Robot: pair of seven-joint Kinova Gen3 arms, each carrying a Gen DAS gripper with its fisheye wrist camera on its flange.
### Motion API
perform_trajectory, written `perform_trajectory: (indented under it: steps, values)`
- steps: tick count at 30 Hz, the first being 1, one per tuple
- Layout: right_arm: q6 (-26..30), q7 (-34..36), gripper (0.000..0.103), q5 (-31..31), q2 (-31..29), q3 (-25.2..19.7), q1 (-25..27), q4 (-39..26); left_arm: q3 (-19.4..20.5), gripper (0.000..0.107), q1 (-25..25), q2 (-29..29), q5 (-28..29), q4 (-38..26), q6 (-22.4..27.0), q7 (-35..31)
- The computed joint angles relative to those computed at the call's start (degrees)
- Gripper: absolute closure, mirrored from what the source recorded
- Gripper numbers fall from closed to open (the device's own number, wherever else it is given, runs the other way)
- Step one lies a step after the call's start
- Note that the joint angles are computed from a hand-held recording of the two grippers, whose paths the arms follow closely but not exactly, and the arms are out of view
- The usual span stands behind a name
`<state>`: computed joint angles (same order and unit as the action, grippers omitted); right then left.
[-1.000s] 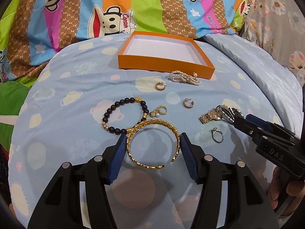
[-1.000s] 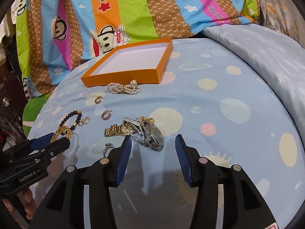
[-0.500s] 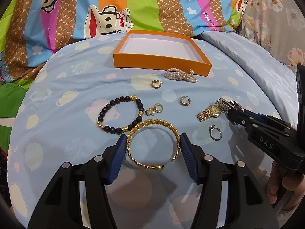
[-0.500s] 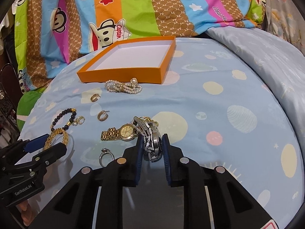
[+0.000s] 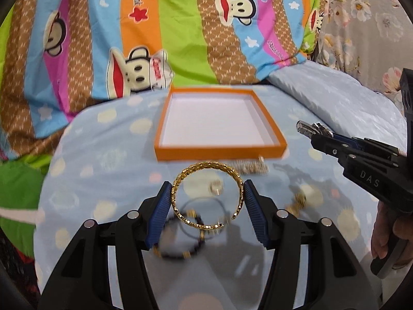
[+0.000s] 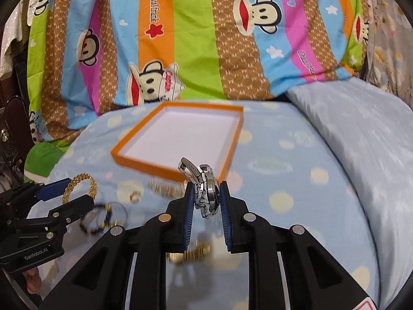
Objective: Organize jewelry
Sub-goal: 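Lift the bangle with the left tool while the right tool carries the watch to the orange box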
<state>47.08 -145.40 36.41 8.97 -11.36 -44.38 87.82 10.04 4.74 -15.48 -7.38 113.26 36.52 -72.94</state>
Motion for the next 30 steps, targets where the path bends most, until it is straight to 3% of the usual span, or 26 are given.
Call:
perform_trajectory:
  steps: [7, 10, 14, 19, 26, 30]
  values:
    - [-0.6, 10.9, 0.085, -7.2, 10.1, 3.7, 3.7, -14.0, -0.9, 0.052, -1.3, 11.1, -5.0, -9.9, -4.3, 0.6]
    - [0.5, 15.3, 0.085, -11.7, 14.5, 4.8, 5.2, -19.8, -3.3, 0.053, -0.2, 16.6, -3.3, -14.7, -4.0, -1.5]
    - [3.3, 20.3, 0.085, -16.6, 20.1, 6.3, 6.2, -27.2, -5.1, 0.053, -0.7, 23.6, 3.6, -21.2, -1.8, -7.4]
    - [6.8, 24.5, 0.085, -20.7, 25.8, 8.4, 6.6, -34.5, -6.4, 0.053, 0.4, 30.0, 4.7, -26.6, -0.3, -9.2]
    - [10.1, 27.8, 0.084, -23.4, 29.8, 10.1, 6.7, -39.6, -7.4, 0.052, 0.9, 34.4, 5.7, -31.0, 2.2, -10.8]
    - [8.4, 28.0, 0.083, -22.8, 29.7, 11.2, 6.1, -38.8, -7.6, 0.052, 0.8, 35.9, 6.1, -32.5, 3.1, -11.0]
